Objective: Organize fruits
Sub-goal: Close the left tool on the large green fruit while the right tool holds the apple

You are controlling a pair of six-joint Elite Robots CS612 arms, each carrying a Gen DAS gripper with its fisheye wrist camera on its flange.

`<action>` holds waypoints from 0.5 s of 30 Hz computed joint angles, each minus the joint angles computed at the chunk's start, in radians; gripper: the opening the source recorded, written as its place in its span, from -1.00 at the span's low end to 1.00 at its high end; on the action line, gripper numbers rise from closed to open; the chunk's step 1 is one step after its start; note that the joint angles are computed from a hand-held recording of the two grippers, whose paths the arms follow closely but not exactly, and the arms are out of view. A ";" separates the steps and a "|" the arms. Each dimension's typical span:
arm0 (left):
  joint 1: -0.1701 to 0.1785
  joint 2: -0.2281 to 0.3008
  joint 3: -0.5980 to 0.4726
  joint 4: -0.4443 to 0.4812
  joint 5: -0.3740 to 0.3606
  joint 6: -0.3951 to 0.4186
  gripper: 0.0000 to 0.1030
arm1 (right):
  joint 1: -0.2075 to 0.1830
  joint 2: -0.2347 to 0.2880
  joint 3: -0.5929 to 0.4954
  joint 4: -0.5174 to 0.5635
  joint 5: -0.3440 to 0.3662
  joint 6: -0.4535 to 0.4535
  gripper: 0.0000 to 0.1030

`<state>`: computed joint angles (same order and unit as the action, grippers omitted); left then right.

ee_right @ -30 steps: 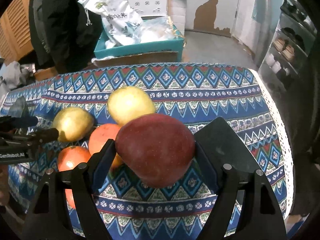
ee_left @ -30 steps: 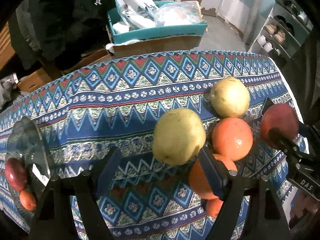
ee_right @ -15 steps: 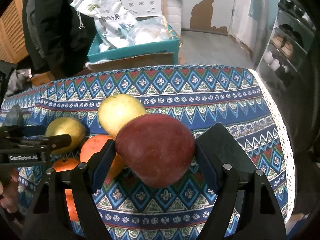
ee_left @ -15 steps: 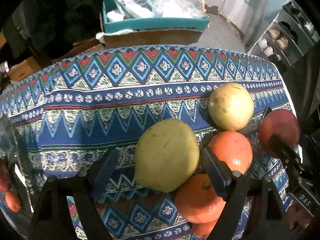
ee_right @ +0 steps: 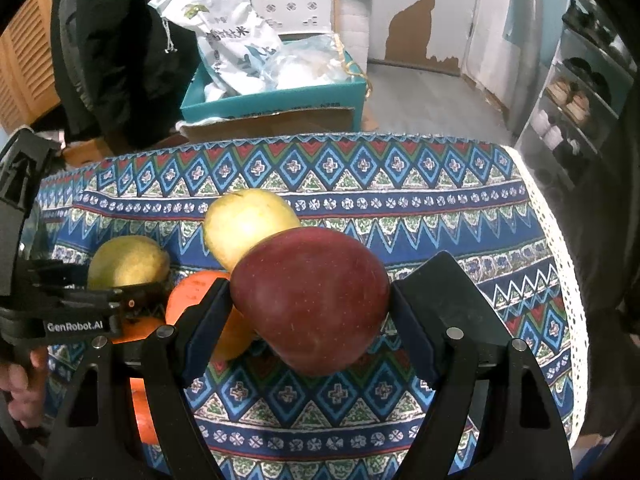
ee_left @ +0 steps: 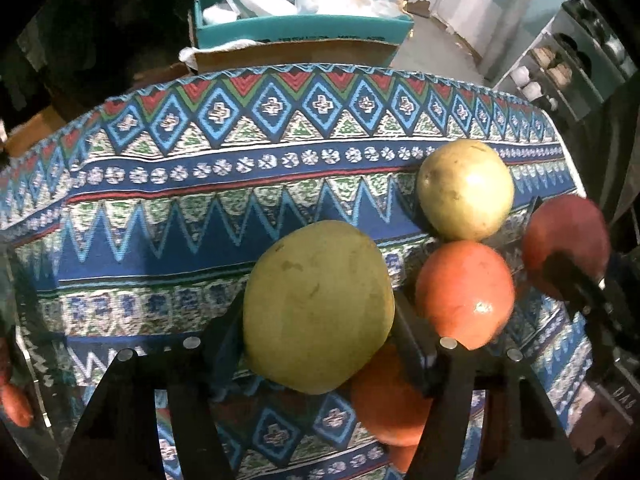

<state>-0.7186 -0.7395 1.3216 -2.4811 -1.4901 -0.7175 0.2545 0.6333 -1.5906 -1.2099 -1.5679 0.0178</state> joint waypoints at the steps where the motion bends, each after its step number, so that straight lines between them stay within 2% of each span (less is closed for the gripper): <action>1: -0.004 -0.005 0.006 0.004 0.017 0.003 0.33 | 0.001 0.000 0.000 -0.002 -0.001 -0.001 0.54; 15: -0.019 -0.086 0.091 -0.025 0.174 -0.006 0.33 | 0.016 -0.019 -0.001 -0.027 -0.029 -0.019 0.54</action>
<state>-0.7375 -0.8259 1.4124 -2.5061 -1.3157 -0.7231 0.2707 0.6142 -1.5914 -1.2371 -1.5968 -0.0013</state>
